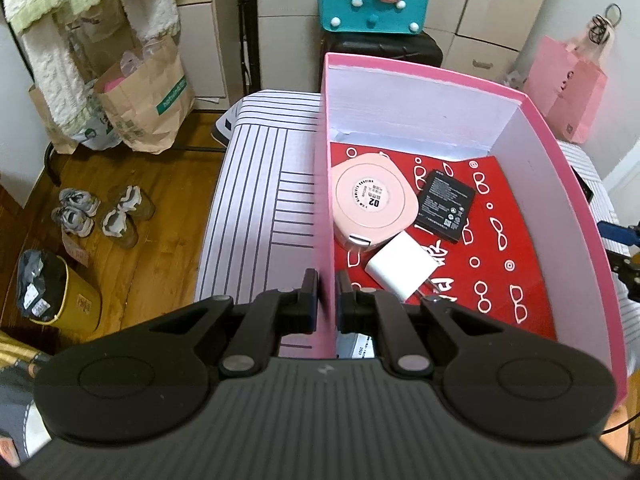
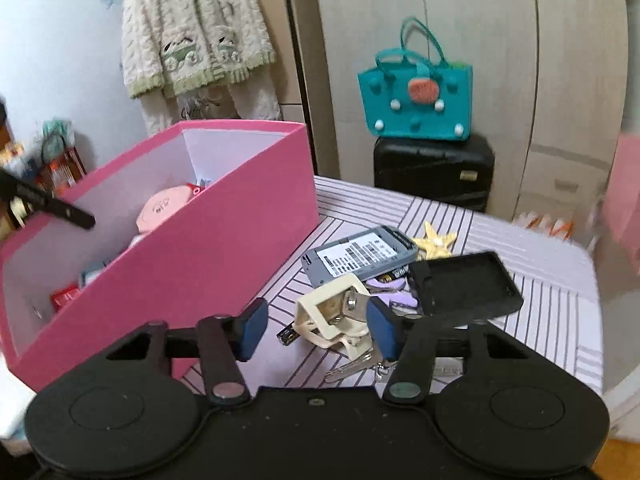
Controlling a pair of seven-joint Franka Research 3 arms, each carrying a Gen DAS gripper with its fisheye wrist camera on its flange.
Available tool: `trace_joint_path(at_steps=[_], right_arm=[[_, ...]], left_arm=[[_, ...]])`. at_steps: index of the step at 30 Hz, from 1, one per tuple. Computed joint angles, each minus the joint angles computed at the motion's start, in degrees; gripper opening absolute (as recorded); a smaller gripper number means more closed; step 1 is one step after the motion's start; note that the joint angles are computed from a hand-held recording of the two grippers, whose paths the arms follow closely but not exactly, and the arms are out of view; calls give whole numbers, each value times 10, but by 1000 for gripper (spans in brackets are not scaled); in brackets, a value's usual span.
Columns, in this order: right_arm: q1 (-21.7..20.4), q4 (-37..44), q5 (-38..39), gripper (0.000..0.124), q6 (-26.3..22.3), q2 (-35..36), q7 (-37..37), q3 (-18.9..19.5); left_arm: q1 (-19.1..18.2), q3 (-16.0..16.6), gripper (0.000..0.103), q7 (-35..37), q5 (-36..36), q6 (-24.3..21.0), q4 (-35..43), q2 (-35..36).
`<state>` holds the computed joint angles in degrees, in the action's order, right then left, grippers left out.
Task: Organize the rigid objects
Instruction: 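Return the right gripper to the table and grasp the black rectangular case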
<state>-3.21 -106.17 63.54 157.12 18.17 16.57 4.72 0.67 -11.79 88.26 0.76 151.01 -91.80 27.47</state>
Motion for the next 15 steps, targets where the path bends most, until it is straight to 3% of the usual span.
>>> trace_joint_path(at_steps=[4,8,15], right_arm=[[24,-14,-46,36,49,-5,-20,0],[57,-12,-183,26,81,7,33,-22],[82,24,-402,26,9,21,130,-58]], left_arm=[[10,-10,8,27,-11,-4,3,3],[16,-16,8,50,-22,-1,1,3],[17,-16,9,71,-30,3,-2,2]])
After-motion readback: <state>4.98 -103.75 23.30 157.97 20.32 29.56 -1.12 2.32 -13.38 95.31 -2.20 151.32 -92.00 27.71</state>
